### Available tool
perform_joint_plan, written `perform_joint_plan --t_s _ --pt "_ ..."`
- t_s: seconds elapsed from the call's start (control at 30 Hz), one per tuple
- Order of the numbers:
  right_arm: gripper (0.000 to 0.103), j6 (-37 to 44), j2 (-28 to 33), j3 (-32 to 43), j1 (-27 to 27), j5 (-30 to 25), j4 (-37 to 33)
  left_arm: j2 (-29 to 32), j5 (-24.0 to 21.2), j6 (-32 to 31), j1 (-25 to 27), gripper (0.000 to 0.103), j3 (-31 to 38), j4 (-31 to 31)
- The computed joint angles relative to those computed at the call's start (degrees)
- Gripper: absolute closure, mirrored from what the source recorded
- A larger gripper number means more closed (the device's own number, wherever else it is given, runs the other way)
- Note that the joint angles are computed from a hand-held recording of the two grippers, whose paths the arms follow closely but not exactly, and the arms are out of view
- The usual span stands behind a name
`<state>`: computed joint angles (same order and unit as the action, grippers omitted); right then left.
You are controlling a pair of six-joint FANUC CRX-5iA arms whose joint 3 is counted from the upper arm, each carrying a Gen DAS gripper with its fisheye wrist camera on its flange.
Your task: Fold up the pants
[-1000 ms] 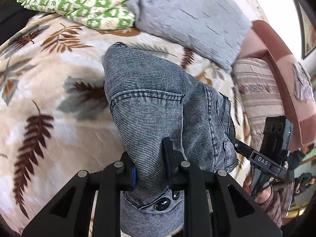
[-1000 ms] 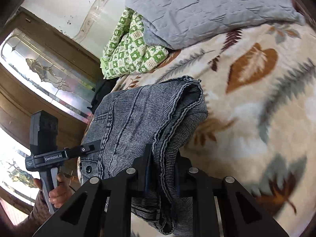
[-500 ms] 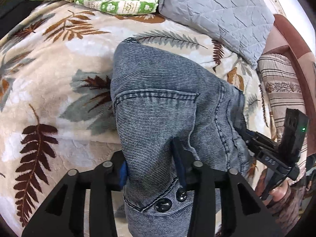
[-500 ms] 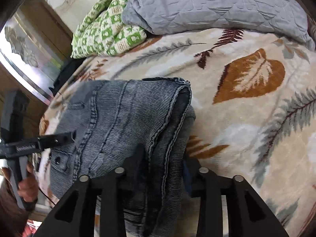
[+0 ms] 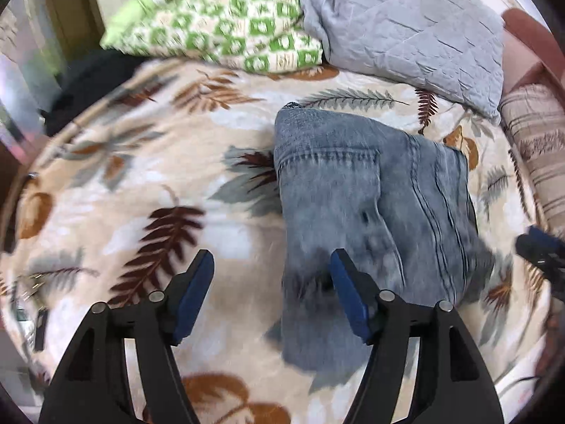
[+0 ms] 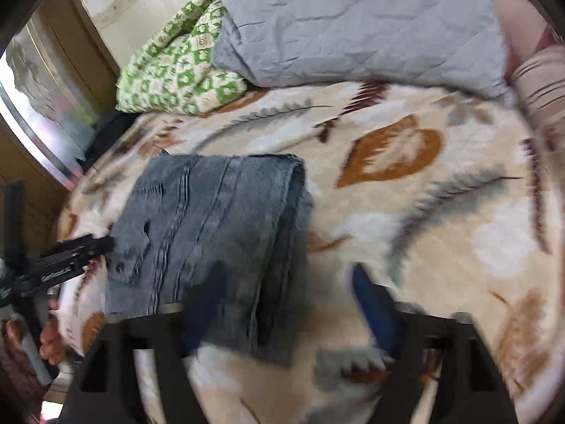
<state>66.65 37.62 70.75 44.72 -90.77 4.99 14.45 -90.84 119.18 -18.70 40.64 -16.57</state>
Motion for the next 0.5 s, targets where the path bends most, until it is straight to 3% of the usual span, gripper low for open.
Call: perform_joint_plan --t_s 0.1,0.27,0.4,0.5 --pt "0.002 -4.04 -8.53 -14.10 3.97 5.20 6.88 -3.49 1.31 3.06 -3.90 0.029 -3.48 -4.25" --pt "0.000 -12.69 -21.57 -35.69 10.19 14.92 16.99 -7.34 1.64 6.94 -8.32 0.025 -6.94 -7.73" --pt "0.000 -17.66 -27.62 -45.16 13.45 18.75 22.03 -7.45 0.30 6.60 -11.46 0.025 -6.00 -10.92" --pt "0.000 -17.87 -29.09 -47.19 14.41 19.05 22.51 -8.03 0.09 6.80 -12.83 0.025 -6.29 -11.47"
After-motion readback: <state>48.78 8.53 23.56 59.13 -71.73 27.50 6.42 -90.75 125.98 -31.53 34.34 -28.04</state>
